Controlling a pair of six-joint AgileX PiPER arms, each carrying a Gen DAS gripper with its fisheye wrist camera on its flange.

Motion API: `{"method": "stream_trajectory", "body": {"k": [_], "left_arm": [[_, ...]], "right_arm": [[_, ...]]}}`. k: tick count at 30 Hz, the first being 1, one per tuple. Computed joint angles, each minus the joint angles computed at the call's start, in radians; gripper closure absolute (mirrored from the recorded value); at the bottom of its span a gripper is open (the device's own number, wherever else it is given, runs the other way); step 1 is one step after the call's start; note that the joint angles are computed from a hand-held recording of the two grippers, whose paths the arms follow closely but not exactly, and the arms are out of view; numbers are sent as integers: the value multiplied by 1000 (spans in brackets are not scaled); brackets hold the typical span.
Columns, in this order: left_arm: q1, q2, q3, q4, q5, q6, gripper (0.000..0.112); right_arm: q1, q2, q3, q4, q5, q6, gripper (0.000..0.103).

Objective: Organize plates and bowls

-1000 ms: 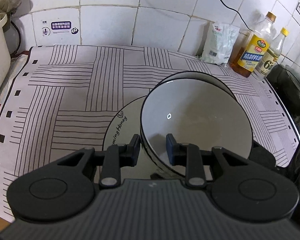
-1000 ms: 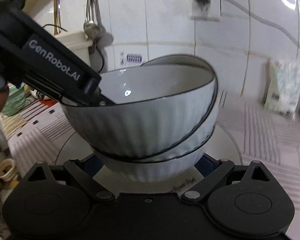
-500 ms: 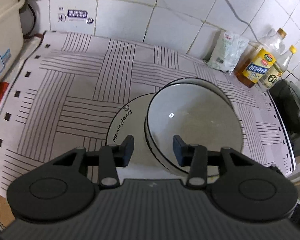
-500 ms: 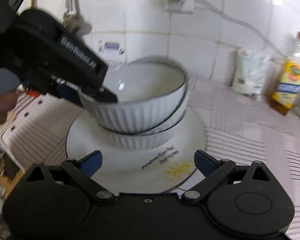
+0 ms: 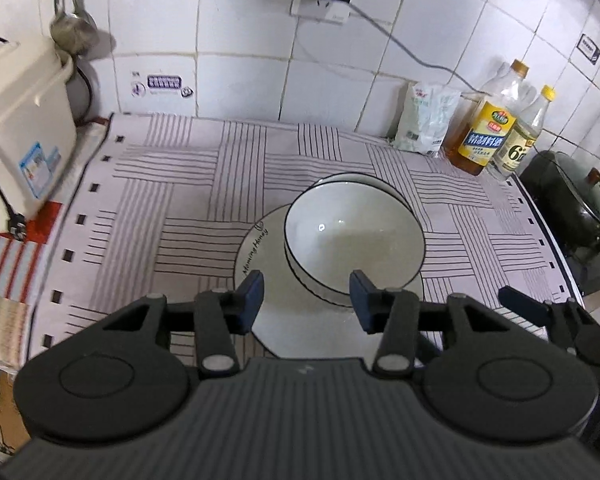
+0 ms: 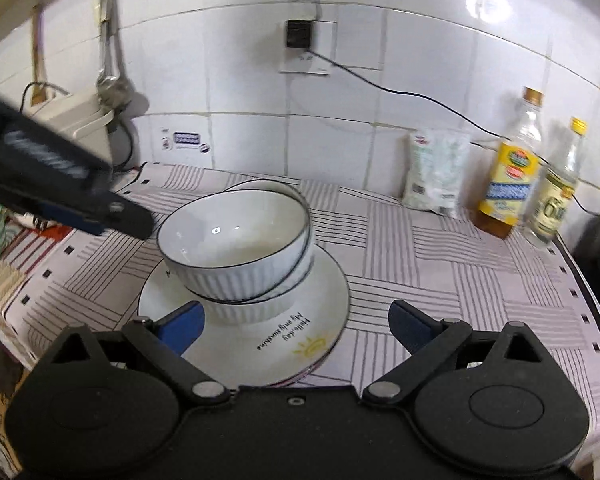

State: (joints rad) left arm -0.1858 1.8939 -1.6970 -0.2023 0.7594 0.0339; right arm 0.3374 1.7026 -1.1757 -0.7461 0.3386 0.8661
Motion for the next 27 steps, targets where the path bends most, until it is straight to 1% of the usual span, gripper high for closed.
{"method": "stream_trajectory", "body": {"k": [1, 2, 3, 4, 5, 6, 8, 10, 12, 13, 14, 15, 17, 20, 23, 27], "left_arm": [[1, -20, 14, 8, 1, -2, 65], [-1, -41, 30, 21, 1, -8, 64], [-2, -58, 42, 34, 3, -15, 63], [-4, -75, 51, 53, 11, -28, 61], [-7, -91, 62, 73, 19, -43, 58], [-9, -106, 73, 88, 21, -49, 56], [-15, -139, 99, 120, 27, -56, 48], [-18, -169, 121, 137, 39, -56, 45], [-20, -200, 142, 139, 46, -52, 40], [-21, -218, 156, 140, 46, -52, 36], [-24, -239, 173, 145, 41, -56, 32], [-27, -255, 186, 148, 37, -58, 31], [-31, -282, 205, 166, 44, -73, 30], [-52, -317, 235, 252, 43, -139, 30], [-70, -342, 255, 326, 63, -195, 28], [-63, -374, 286, 330, 70, -191, 27]], "right_arm": [[9, -6, -6, -21, 37, 36, 3], [30, -2, -25, -78, 115, 113, 3], [53, 5, -56, -97, 215, 152, 3], [67, 14, -90, -84, 299, 151, 3], [71, 14, -114, -54, 351, 126, 3], [73, 10, -130, -37, 392, 111, 3], [86, -11, -132, -58, 445, 135, 3], [96, -31, -141, -51, 501, 131, 2], [92, -65, -144, -8, 523, 88, 2], [91, -83, -144, 8, 528, 67, 2], [94, -100, -148, 23, 549, 41, 2], [100, -114, -146, 25, 567, 33, 2], [113, -137, -152, 24, 600, 28, 2], [114, -186, -135, 45, 607, 21, 2], [135, -222, -113, 10, 627, 43, 2], [134, -263, -101, 44, 629, 38, 2]]}}
